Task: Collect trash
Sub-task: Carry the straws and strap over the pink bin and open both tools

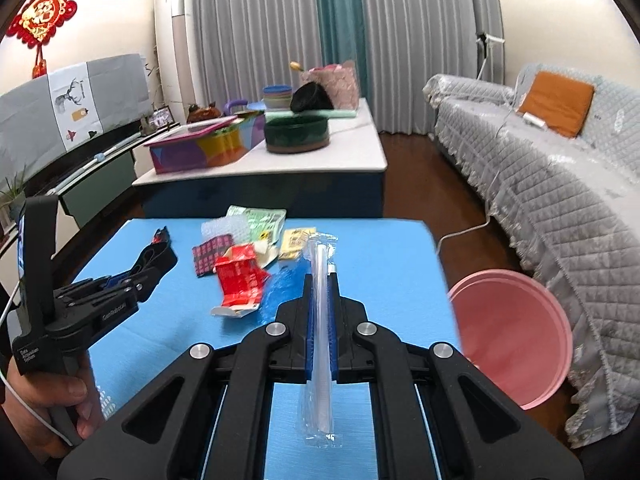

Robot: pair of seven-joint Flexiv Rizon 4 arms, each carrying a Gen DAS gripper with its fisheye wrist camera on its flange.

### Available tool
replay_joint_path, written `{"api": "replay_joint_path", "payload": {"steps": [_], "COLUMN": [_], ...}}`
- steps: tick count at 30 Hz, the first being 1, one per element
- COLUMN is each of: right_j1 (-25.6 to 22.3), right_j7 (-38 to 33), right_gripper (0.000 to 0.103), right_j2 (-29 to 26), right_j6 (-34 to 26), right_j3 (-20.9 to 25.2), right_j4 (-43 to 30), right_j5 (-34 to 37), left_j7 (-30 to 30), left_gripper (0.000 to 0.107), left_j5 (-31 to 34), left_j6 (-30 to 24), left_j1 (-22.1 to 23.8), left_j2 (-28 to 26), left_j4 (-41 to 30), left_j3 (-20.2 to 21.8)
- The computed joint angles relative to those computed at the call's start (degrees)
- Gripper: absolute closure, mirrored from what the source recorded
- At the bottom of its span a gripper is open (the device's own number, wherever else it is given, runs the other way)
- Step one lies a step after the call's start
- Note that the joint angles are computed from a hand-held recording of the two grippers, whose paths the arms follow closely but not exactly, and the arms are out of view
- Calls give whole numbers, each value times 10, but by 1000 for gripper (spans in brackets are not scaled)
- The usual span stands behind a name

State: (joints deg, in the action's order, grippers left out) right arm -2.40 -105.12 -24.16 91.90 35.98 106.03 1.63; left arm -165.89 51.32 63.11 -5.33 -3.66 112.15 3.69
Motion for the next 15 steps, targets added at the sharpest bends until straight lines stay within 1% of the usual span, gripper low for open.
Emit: {"api": "replay_joint_path", "payload": {"steps": [2, 6, 8, 11, 15], "right_j1": [-2, -21, -29, -27, -34], "right_j7": [-1, -7, -20, -44, -81], "right_gripper": [97, 97, 97, 97, 97], "right_j2": [9, 22, 25, 30, 23], "right_j6": [2, -14, -28, -35, -59], "right_j3": [-5, 1, 6, -2, 0], "right_j4": [-1, -18, -31, -44, -82], "right_j5": [-1, 11, 25, 41, 68], "left_j7": [-2, -4, -7, -15, -20], "left_gripper": [89, 89, 89, 89, 89], "left_j5": [4, 12, 15, 18, 17], "left_j6": [0, -7, -10, -16, -30], "left_j1": [-3, -9, -12, -16, -22], "left_j2": [6, 12, 16, 21, 23], "left_j4": [-2, -10, -12, -15, -23], "left_j3": [-3, -12, -17, -24, -34]}}
